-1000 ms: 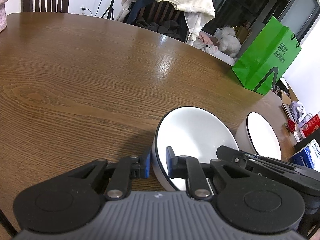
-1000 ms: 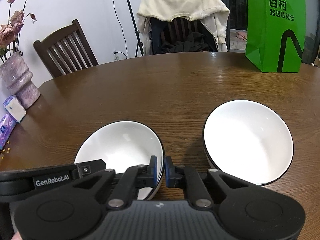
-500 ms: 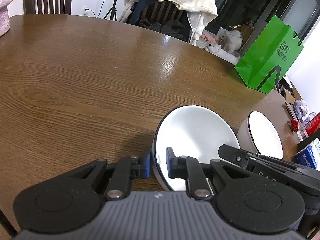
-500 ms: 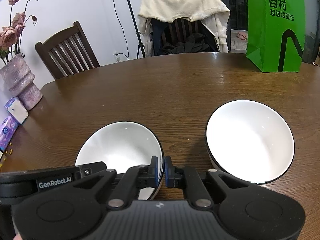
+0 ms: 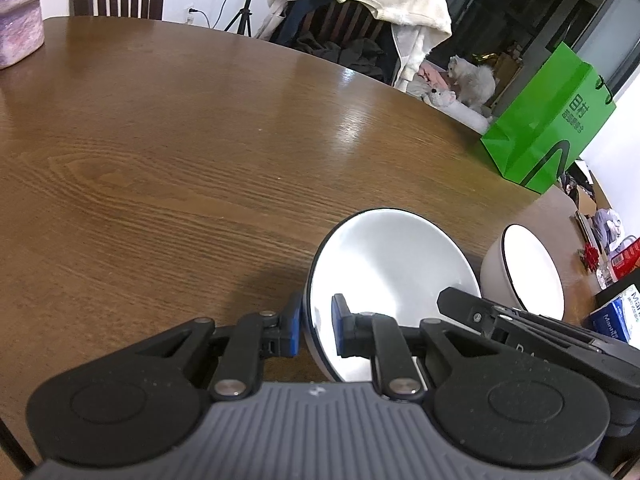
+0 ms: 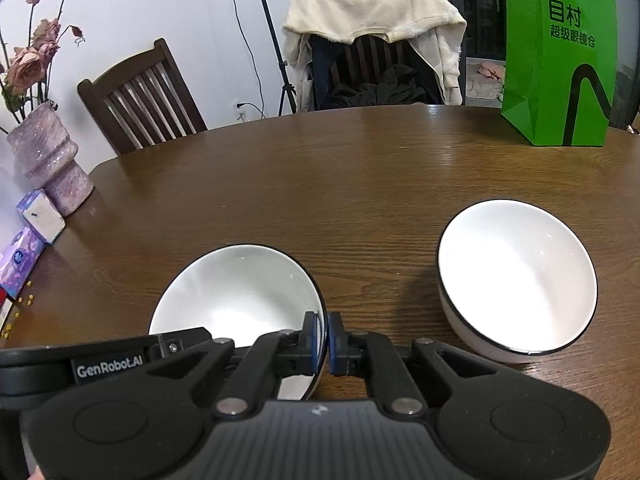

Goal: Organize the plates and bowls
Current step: 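Carry the white bowl with both grippers toward the blue bowl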

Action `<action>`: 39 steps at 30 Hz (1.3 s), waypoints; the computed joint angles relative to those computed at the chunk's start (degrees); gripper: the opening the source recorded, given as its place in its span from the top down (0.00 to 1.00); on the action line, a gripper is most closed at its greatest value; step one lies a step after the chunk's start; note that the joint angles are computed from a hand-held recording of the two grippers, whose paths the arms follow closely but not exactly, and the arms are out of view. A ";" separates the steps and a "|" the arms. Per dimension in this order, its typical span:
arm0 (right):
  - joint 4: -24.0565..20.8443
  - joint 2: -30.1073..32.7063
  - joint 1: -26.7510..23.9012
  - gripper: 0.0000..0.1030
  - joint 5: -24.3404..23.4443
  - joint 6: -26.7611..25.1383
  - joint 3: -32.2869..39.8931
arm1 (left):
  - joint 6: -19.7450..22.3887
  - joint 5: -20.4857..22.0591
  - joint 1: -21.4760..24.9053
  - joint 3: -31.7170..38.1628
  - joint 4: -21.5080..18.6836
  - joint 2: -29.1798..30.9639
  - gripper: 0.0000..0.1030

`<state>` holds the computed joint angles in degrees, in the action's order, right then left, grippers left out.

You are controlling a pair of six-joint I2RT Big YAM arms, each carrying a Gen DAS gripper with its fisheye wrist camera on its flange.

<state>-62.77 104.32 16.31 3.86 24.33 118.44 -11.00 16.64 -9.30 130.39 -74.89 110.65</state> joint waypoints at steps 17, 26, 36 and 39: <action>-1.21 -1.58 3.44 0.95 1.66 1.13 0.67 | 0.34 -0.85 1.88 -4.75 0.40 -5.17 0.85; -1.20 -2.88 5.06 0.95 2.23 1.77 0.13 | 0.82 -1.24 2.84 -7.19 0.82 -7.79 0.85; -1.64 -3.66 7.22 0.95 3.14 2.04 0.51 | 1.54 -2.15 4.22 -10.65 2.17 -11.15 0.88; -1.93 -3.59 7.94 0.95 3.58 2.20 1.12 | 1.88 -2.22 4.77 -11.34 2.38 -12.02 0.90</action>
<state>-64.70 100.72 24.25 7.44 26.52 119.56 -9.12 14.43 -4.53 119.05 -72.50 98.63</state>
